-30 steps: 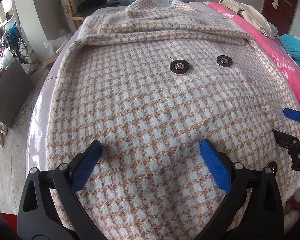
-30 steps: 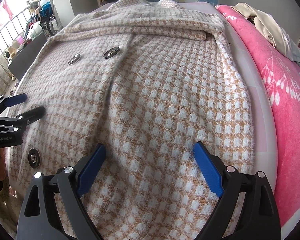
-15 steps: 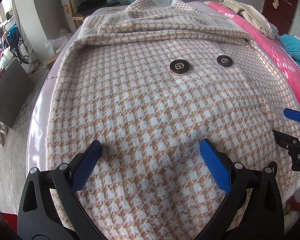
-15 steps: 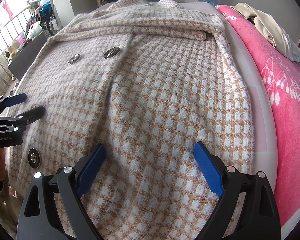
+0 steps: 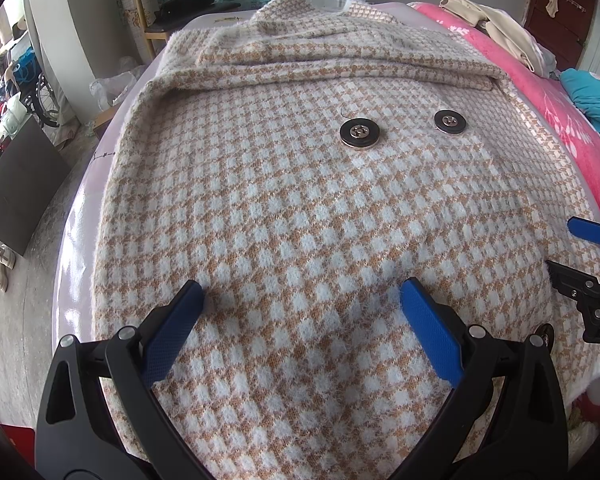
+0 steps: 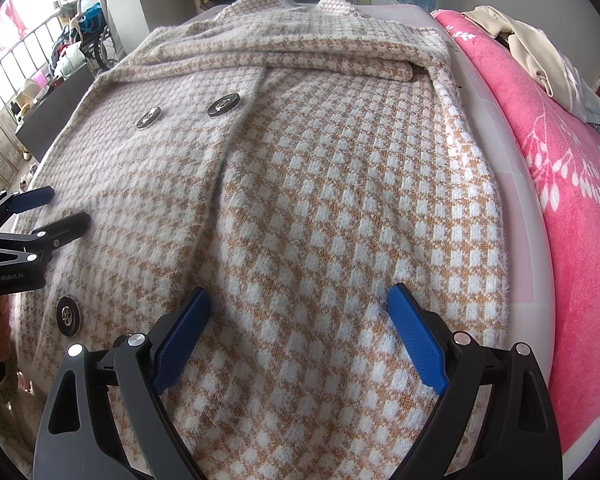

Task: Fold large clothes

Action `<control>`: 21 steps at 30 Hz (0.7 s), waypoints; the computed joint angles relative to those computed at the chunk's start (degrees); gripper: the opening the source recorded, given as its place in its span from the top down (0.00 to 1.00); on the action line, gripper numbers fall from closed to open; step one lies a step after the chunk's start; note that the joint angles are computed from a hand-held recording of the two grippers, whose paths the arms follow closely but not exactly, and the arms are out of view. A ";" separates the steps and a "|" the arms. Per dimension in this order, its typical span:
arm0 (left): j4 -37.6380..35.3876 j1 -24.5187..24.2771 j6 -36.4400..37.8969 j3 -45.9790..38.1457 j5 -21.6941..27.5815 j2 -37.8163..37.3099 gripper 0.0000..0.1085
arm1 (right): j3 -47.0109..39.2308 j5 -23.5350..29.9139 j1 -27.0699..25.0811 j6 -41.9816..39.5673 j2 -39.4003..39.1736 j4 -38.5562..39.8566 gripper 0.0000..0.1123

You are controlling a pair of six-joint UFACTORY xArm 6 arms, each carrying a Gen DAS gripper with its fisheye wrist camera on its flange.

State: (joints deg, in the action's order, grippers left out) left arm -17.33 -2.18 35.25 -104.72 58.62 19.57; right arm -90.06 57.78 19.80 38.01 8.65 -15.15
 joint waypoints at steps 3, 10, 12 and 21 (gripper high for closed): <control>-0.07 0.11 0.15 0.33 -0.09 -0.20 0.12 | 0.00 -0.01 -0.01 -0.01 0.00 0.01 0.22; 0.08 -0.02 -0.11 0.02 0.01 -0.03 0.12 | -0.05 0.04 -0.01 -0.05 0.01 0.04 0.22; 0.05 0.05 -0.05 0.14 0.02 -0.11 0.12 | 0.00 0.05 -0.04 -0.10 -0.04 0.06 0.22; 0.19 -0.13 -0.31 -0.43 0.25 0.18 0.12 | -0.17 0.10 0.00 -0.09 0.09 0.10 0.22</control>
State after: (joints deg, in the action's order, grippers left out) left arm -17.14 -2.31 34.94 -105.14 58.87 19.75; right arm -90.23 57.88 19.80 37.92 8.73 -15.05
